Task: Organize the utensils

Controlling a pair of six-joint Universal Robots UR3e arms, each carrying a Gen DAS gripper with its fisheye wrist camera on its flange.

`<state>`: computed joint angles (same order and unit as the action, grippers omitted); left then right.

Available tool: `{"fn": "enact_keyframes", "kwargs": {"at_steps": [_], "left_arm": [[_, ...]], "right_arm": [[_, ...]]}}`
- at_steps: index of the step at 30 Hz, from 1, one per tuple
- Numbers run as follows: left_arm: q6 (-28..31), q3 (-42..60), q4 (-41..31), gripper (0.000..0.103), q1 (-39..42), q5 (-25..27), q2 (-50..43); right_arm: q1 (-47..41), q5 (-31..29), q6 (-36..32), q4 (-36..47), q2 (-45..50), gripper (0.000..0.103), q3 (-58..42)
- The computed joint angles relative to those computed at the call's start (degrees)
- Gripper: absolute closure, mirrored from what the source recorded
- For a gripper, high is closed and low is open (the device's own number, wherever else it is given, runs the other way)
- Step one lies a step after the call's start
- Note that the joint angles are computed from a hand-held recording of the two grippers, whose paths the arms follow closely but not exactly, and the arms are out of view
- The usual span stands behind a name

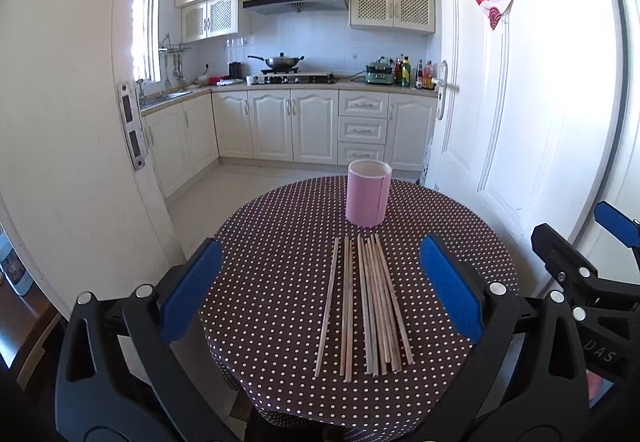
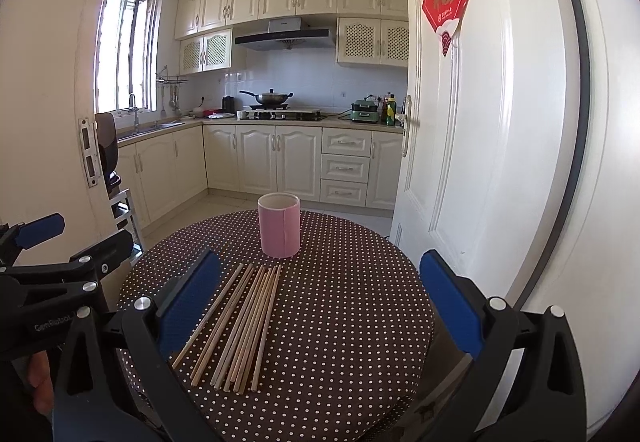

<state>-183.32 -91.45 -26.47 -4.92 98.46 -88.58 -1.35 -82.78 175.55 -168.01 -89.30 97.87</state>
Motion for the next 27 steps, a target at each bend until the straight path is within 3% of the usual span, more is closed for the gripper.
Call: {"fn": "enact_keyframes", "kwargs": {"at_steps": [17, 27], "left_arm": [[3.92, -1.53, -6.32, 0.006, 5.67, -3.26, -8.76], [3.77, 6.79, -11.58, 0.006, 6.72, -4.01, -20.38]], "right_arm": [[3.59, -4.53, -0.58, 12.96, 14.22, 0.007, -9.49], [5.88, -7.32, -1.42, 23.66, 24.23, 0.007, -21.20]]}}
